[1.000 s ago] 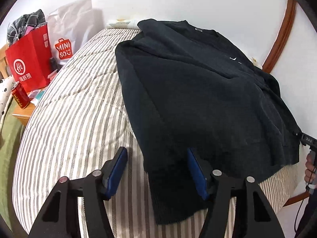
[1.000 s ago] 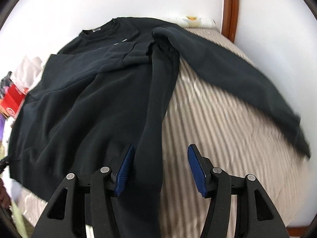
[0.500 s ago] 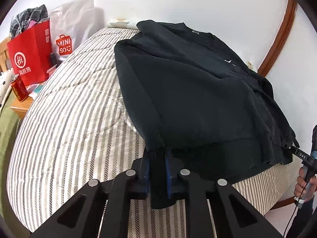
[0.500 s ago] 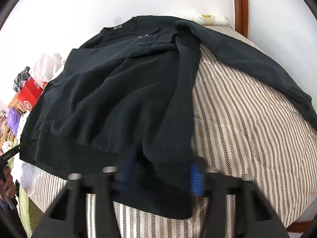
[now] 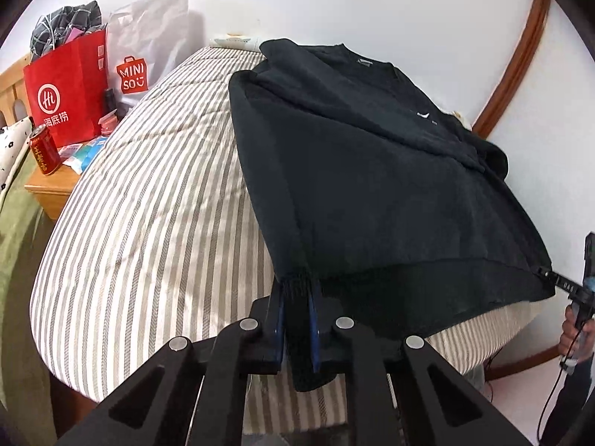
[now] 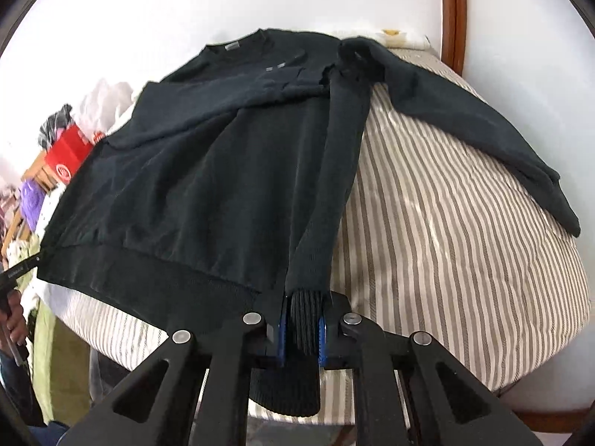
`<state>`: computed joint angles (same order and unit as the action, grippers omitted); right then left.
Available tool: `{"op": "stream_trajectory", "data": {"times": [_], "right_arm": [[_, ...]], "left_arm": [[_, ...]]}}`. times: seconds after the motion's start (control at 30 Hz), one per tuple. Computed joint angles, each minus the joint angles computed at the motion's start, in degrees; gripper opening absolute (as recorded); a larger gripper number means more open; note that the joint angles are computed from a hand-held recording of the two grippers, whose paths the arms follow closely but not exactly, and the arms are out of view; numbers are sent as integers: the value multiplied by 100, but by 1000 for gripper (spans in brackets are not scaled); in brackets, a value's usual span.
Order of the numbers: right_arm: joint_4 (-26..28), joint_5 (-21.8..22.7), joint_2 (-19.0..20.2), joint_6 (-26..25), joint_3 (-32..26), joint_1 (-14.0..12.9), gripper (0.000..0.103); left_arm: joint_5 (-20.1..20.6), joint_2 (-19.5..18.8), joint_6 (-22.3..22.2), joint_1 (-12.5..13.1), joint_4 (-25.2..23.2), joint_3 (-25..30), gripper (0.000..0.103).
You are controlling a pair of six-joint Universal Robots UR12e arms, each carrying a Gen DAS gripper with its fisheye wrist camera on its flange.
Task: Fold small clothes
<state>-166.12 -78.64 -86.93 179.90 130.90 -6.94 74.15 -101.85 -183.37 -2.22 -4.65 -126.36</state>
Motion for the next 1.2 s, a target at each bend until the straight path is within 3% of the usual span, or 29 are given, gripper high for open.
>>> {"op": "stream_trajectory", "data": {"times": [0.13,0.23,0.37,0.43,0.53,0.73,0.97,1.2], "right_arm": [[133,-39,47,50,-84,5,15],[181,-205,62,37,-181,38,24],[-90,-1098,94,44,-390,256,40],[-261,-1280,165,-12,-558,318,47],[-344,-1207,322,-66,-840,316,50],[-159,-756,919,24,-1734,414,50],[75,-409,1892,-117,-3078,815,49],[784,16,2938,-453,-4667,1302,48]], "left_arm": [[66,-22,5,-44,-60,38,14],[141,5,22,-71,-49,65,18],[544,29,-64,-164,93,139,24],[684,11,-107,-179,137,226,32],[635,-61,-230,-141,107,407,40],[771,-316,-382,-158,-128,898,40],[1397,-717,-376,-282,-372,1480,40],[1427,-1096,-338,-236,-717,1990,40]]}}
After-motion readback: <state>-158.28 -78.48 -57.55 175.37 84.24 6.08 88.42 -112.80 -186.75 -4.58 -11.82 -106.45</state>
